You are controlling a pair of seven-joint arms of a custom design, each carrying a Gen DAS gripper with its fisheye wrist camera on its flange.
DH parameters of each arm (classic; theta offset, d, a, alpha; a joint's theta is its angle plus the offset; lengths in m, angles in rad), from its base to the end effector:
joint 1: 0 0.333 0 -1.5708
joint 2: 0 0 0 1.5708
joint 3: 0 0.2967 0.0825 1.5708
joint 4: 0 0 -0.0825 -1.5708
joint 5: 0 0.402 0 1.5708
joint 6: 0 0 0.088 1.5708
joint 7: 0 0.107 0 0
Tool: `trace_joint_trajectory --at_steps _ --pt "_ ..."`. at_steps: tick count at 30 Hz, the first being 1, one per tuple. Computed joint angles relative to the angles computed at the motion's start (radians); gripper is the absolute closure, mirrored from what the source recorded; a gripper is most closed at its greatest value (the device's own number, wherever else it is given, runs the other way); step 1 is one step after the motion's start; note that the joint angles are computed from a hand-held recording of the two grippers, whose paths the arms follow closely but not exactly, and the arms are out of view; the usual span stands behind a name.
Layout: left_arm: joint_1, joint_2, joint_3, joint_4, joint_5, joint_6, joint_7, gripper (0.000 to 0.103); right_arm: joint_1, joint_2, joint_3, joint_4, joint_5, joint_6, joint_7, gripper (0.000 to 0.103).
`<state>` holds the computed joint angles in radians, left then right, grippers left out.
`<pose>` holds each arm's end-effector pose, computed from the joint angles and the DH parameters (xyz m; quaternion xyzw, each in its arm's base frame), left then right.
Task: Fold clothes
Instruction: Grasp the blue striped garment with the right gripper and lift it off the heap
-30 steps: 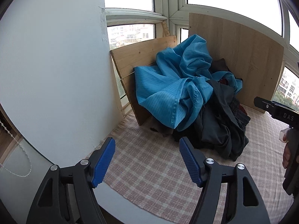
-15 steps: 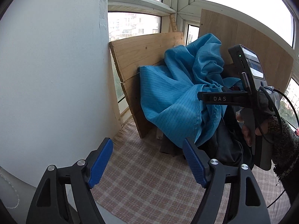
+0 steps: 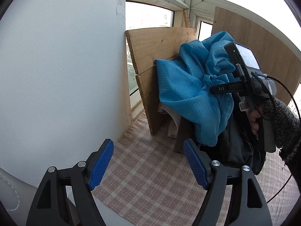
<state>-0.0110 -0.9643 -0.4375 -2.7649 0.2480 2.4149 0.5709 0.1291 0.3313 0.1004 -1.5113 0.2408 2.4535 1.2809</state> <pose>0.3268 -0.1521 0.4952 -0.7923 0.4797 -0.2182 0.3076 0.7005 0.1533 0.5221 -0.7805 0.5371 -0.1383 0.2886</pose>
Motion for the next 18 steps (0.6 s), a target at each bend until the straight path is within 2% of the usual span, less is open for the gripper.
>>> trace_joint_trajectory --at_steps 4,8,11,13,18 --pt "-0.013 -0.047 -0.005 -0.008 0.002 -0.032 -0.004 0.028 -0.035 -0.067 0.015 0.037 0.099 0.003 -0.056 0.094" --pt "-0.033 -0.084 -0.015 -0.003 0.000 -0.064 -0.007 0.028 -0.053 -0.122 0.030 0.127 0.255 0.005 -0.160 0.094" --pt "-0.045 -0.109 -0.021 0.005 0.001 -0.089 -0.008 0.028 -0.037 -0.164 0.021 0.223 0.304 -0.005 -0.207 0.094" --pt "-0.054 -0.133 -0.025 0.007 0.001 -0.111 -0.008 0.028 -0.050 -0.226 0.004 0.230 0.379 -0.026 -0.274 0.094" --pt "-0.067 -0.197 -0.032 0.013 0.018 -0.152 0.008 0.028 -0.060 -0.540 -0.120 -0.049 0.558 -0.051 -0.463 0.095"
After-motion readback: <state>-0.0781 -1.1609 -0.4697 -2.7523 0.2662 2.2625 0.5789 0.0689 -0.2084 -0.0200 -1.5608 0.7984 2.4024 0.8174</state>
